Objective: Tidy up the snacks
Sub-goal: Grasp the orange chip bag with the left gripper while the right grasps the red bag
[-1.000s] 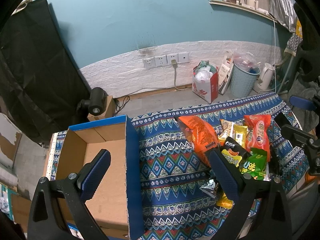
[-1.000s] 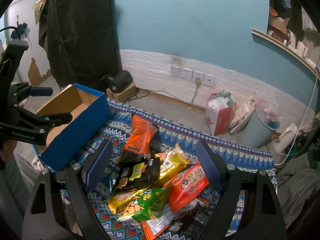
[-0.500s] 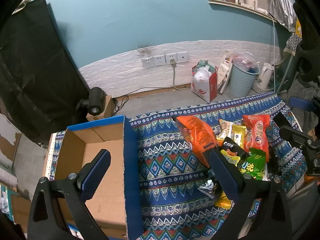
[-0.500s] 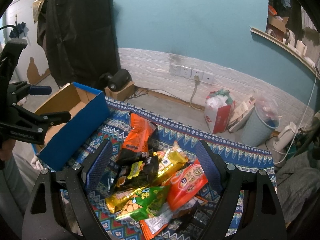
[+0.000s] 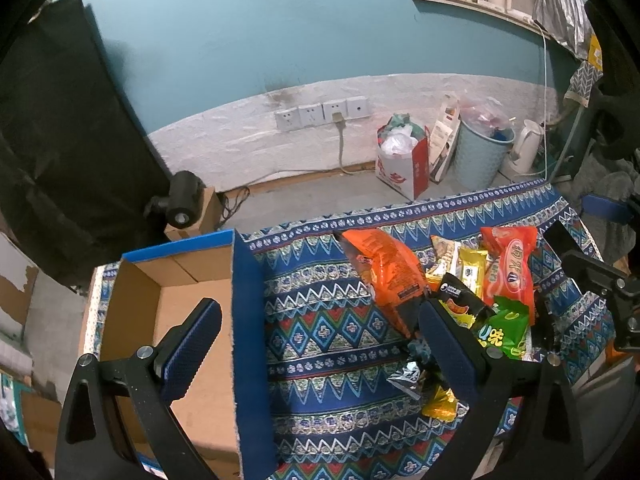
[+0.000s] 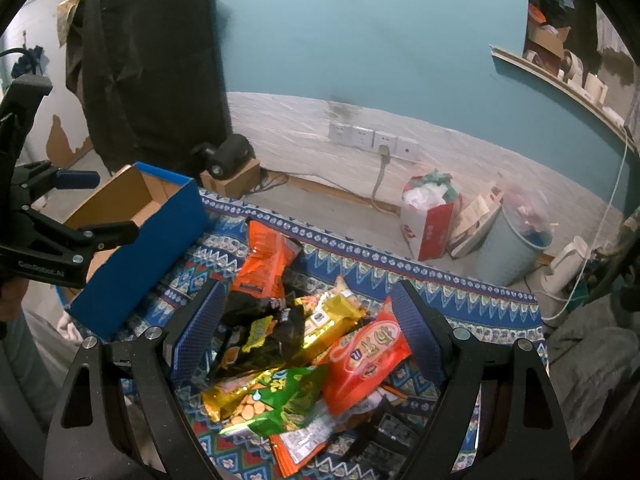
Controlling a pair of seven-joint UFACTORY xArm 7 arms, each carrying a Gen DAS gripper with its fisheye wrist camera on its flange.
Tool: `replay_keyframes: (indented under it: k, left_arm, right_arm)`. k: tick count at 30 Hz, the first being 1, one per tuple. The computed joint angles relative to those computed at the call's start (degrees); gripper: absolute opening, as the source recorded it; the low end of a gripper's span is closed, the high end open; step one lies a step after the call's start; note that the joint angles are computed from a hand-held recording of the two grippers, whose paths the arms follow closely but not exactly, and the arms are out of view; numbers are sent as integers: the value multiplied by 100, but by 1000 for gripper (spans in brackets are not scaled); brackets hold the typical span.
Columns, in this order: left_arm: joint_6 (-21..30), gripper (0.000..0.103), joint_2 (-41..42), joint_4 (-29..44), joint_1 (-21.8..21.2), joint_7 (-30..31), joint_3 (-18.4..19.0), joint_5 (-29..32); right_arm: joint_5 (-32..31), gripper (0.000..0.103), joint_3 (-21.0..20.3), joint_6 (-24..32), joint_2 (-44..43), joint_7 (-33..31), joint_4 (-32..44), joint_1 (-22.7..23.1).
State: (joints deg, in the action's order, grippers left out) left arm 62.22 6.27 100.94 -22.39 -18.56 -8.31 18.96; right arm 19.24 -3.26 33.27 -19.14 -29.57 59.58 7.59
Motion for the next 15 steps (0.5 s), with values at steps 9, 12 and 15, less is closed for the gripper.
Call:
replay_keyframes:
  k: [9,12,15]
  left_arm:
    - [415,100,659,653,-114,133,43,-267]
    - [586,100,920,951,-216,141,91,-314]
    - [757,100,1207,1291,-316,187,143,-366]
  right_arm:
    - [-342,84,4,164,163,402,65,-315]
    - [-399,84,-35,281,275,560,138,-436]
    - [-320,84,-124,455,455,681,249,-557]
